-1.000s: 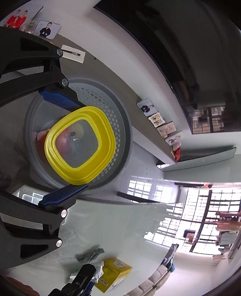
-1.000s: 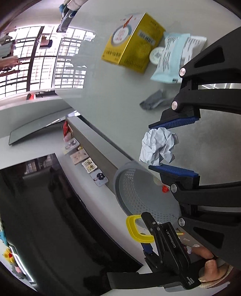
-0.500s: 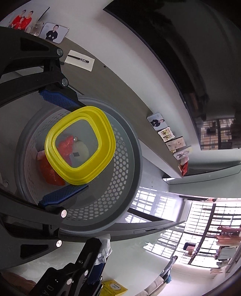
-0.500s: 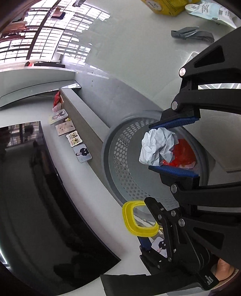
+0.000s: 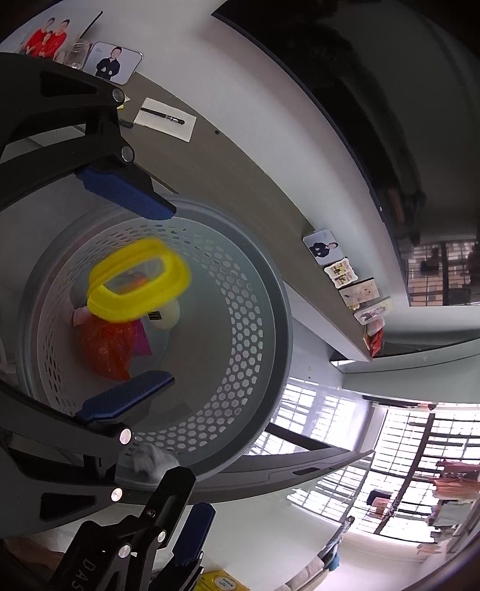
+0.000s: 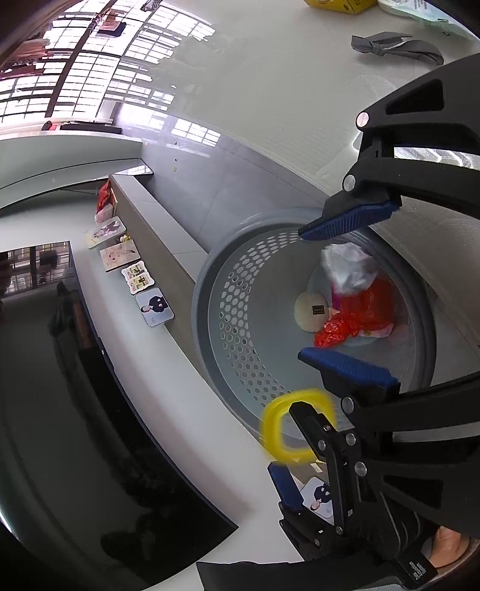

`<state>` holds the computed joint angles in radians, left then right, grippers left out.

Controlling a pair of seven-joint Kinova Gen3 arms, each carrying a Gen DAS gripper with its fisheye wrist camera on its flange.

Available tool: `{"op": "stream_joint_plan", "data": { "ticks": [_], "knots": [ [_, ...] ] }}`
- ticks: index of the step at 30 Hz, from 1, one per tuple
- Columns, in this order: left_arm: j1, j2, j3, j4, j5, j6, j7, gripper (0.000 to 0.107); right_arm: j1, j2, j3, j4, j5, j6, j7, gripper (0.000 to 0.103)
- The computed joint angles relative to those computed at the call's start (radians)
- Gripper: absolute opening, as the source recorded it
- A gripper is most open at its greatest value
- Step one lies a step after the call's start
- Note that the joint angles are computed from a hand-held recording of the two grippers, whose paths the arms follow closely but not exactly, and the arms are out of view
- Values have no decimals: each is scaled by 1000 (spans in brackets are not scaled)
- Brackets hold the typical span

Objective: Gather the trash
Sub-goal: 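Open both tools to drop the lid and paper into the basket, then move both open tools back over the table toward the grey cloth and packet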

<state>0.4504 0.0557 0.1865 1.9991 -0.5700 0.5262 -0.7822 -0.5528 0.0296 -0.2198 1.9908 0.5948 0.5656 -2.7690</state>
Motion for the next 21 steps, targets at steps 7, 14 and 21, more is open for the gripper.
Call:
{"op": "stream_joint_plan", "data": {
  "ticks": [7,14,21],
  "knots": [
    [18,12,3,-11,-25,22,29,86,6,-24,-11,28,23,-6,-43,58],
    [30,12,1,-18,-36,48,48,86,6,-28,-25,32,45,10,-76,58],
    [39,-6,15,-15,-72,78,98,90,1,-38,-38,35,78,34,-120,58]
  ]
}}
